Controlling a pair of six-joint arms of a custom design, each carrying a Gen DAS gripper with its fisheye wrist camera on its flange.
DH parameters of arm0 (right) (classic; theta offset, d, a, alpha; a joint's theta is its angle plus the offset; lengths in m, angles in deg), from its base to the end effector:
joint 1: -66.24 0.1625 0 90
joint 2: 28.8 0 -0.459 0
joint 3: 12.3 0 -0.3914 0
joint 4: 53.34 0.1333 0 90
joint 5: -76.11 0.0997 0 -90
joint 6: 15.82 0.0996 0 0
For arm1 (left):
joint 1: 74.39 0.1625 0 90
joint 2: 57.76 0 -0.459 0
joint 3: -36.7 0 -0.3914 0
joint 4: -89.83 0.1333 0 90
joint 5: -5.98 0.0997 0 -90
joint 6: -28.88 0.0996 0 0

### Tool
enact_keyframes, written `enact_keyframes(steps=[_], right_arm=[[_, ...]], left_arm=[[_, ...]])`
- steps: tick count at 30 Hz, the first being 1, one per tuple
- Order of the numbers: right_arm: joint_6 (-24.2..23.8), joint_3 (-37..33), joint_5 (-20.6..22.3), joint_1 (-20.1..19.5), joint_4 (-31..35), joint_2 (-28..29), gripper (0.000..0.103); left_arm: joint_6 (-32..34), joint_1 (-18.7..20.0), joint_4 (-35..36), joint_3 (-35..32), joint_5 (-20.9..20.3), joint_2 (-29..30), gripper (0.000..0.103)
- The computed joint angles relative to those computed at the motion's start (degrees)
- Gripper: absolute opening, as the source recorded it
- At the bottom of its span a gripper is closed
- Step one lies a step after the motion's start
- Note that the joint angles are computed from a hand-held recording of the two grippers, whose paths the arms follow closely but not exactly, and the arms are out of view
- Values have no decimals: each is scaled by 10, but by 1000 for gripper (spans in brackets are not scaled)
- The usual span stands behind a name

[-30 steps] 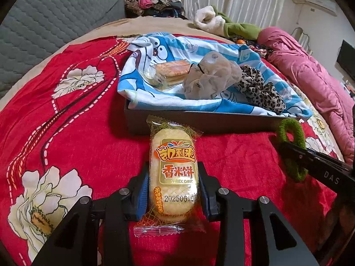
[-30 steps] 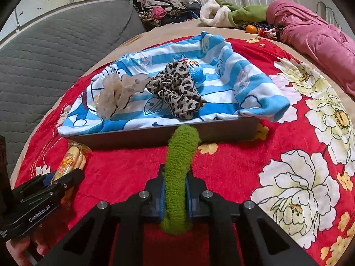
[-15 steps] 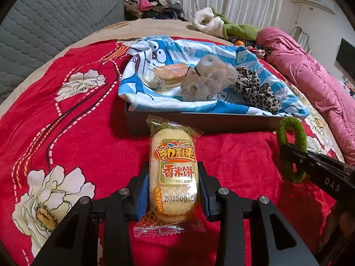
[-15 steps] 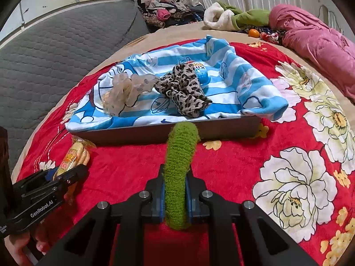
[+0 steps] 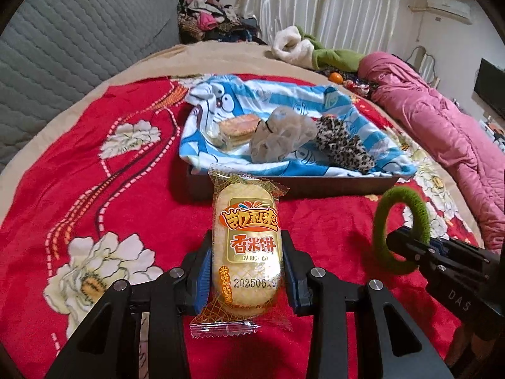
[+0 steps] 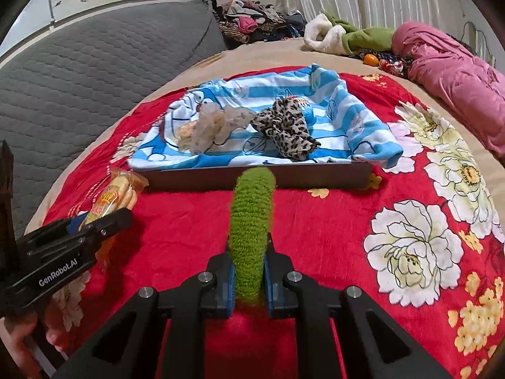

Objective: Organize objects
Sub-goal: 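Lift and carry the rice cake and green ring over the striped box with both tools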

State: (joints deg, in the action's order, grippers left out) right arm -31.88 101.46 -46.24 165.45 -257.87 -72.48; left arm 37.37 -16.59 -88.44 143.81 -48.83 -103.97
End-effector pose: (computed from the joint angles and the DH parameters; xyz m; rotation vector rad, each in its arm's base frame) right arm 0.1743 -0.5749 0.1213 0.2459 -2.3889 0.9314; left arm -0.1764 -0.6381 0.1254 0.6973 2.4433 -0.7687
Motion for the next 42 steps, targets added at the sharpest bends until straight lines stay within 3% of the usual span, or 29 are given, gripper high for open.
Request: enact_keyframes(steps=[22, 32, 42], right_arm=[[-27, 35, -28, 92, -60, -53, 14], [-57, 16, -49, 125, -66, -70, 14], [-85, -9, -50, 134, -75, -74, 14]], left_arm=[[1, -74, -38, 65, 25, -86, 39], [9, -102, -53, 62, 32, -95, 39], [29, -115, -52, 23, 30, -76, 39]])
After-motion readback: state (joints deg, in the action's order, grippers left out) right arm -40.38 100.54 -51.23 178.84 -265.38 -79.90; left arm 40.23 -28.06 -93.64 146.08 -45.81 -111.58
